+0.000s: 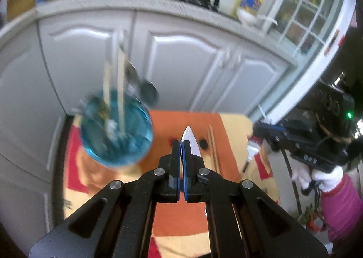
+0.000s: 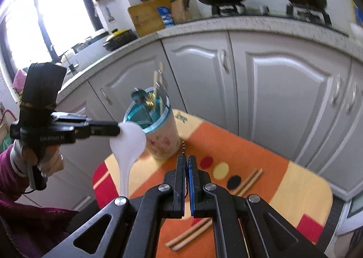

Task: Organize utensils
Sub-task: 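Lift the ceramic spoon and the fork in both grippers toward the teal cup, then lower both utensils into the cup and open both grippers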

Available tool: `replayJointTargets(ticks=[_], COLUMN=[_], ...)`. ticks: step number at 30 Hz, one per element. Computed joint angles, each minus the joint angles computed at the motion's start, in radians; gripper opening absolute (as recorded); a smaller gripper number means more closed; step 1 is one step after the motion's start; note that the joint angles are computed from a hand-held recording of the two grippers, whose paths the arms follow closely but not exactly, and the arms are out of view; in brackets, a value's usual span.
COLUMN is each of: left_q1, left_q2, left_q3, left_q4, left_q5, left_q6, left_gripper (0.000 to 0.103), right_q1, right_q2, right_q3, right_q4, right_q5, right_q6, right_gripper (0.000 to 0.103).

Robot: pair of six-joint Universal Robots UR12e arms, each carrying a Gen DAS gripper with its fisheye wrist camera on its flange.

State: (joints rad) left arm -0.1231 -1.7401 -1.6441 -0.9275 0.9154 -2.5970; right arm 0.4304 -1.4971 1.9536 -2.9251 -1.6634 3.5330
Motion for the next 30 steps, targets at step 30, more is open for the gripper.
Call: replayJointTargets(ticks=[30], left_q1=[-0.003], left_q2=[-0.130], left_q3=[0.030], left_q4=[0.566], left_q5=[0.303], left_q6=[-0.214], left_gripper=[0.000], right_q1=[0.058], right_q2=[0.291], right_q3=[-0.482], right_q4=[0.124], right_q5=[-0.349], right_q6=[-0.208], right_gripper=[0.002])
